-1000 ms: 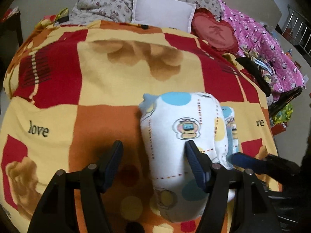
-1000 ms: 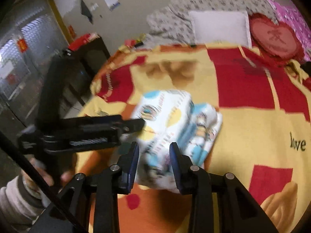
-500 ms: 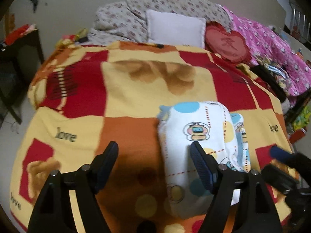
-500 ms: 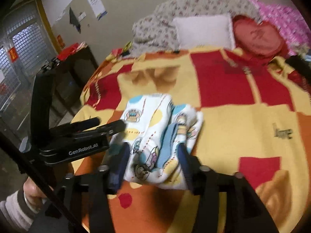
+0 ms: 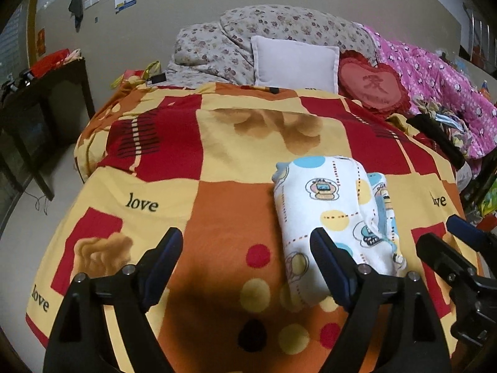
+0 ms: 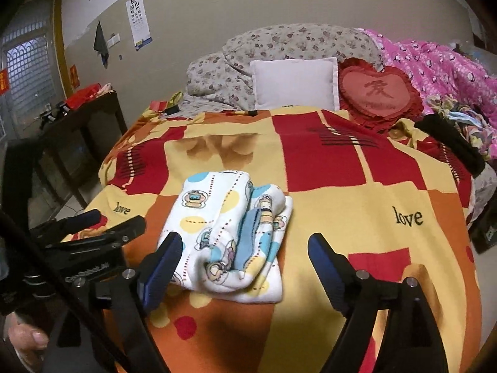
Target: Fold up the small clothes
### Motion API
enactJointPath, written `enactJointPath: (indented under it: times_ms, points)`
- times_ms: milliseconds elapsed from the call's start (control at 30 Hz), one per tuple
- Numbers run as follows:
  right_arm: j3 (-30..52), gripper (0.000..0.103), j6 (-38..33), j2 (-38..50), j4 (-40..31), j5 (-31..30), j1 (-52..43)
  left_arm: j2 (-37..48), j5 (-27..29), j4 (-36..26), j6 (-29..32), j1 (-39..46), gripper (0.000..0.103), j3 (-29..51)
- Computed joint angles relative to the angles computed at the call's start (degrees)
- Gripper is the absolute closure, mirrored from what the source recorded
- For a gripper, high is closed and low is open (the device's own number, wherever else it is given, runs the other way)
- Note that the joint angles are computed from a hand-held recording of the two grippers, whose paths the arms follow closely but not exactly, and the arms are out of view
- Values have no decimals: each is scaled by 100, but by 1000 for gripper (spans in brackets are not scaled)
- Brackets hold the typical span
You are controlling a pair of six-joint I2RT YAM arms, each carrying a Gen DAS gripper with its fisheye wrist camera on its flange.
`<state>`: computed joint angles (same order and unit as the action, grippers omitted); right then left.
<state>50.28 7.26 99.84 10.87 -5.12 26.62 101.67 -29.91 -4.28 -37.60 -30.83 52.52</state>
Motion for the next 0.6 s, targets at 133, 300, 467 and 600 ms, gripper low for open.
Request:
enactJointPath:
  times_ms: [133,300,467,600]
  points:
    - [-90,15,49,-15,63,50,0,-3,-3,25,-109,-31,20,-84]
    - [-107,14,80,39,87,82,1,-18,-58,63,-112,-94,20,-126]
    - [-93,14,154,124,114,19,-44,-46,-189,42,-102,-154,20,-142]
    - [-100,13,107,116,131,20,-52,-88,-276,99,-116,-186,20,-198]
